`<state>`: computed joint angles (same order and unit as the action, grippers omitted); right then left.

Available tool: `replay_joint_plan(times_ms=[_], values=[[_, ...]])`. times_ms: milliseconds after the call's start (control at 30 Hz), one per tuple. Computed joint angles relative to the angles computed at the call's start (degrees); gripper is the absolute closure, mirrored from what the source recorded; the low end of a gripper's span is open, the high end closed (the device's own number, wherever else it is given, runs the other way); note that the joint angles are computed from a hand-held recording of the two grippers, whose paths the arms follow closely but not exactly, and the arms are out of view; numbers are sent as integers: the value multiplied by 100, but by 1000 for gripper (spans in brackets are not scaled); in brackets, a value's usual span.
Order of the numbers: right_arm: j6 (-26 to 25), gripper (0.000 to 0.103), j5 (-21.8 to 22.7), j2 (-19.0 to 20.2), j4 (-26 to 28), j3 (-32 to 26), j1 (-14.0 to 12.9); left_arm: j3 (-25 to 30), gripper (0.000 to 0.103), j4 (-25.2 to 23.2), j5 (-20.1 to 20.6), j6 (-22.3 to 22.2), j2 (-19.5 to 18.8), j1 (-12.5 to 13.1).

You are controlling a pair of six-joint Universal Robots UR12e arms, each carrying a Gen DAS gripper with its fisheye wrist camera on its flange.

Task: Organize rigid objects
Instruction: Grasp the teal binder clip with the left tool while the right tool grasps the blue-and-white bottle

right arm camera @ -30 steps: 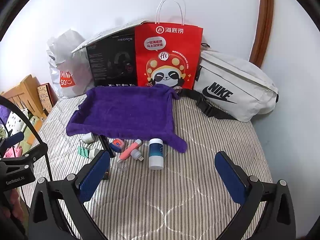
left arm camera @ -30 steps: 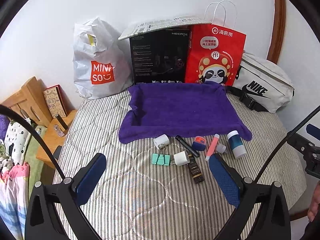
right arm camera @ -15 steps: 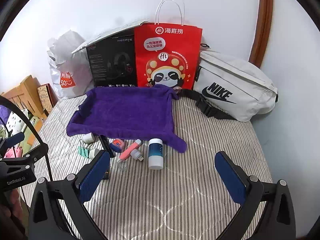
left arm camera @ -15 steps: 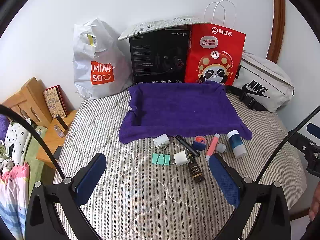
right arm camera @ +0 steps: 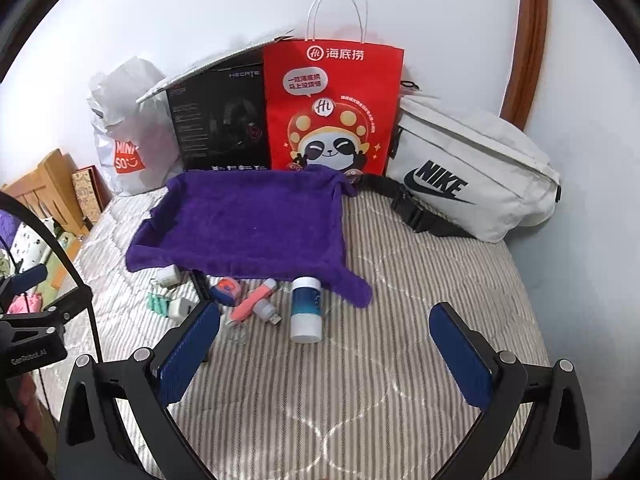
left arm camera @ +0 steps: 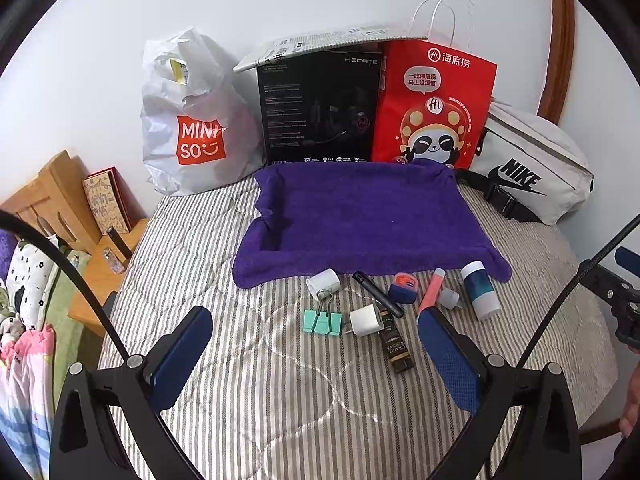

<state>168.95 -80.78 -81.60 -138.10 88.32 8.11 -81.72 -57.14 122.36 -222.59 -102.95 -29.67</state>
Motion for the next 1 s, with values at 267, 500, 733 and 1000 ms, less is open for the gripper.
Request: replay_joint_plan(times_ms=[267, 500, 733, 1000], values=[[59, 0, 67, 183, 75, -62, -31, -160, 0, 74, -193, 39, -114, 176], [23, 0, 44, 323, 281, -111, -35, -468, 0, 351, -551, 218, -165, 364], [12, 0, -44, 434, 496, -138, -27, -689, 2, 556, -935, 406, -245, 501], [-49, 0, -253, 545, 698, -188, 24, -857, 10, 1086, -1027, 673, -321, 588]])
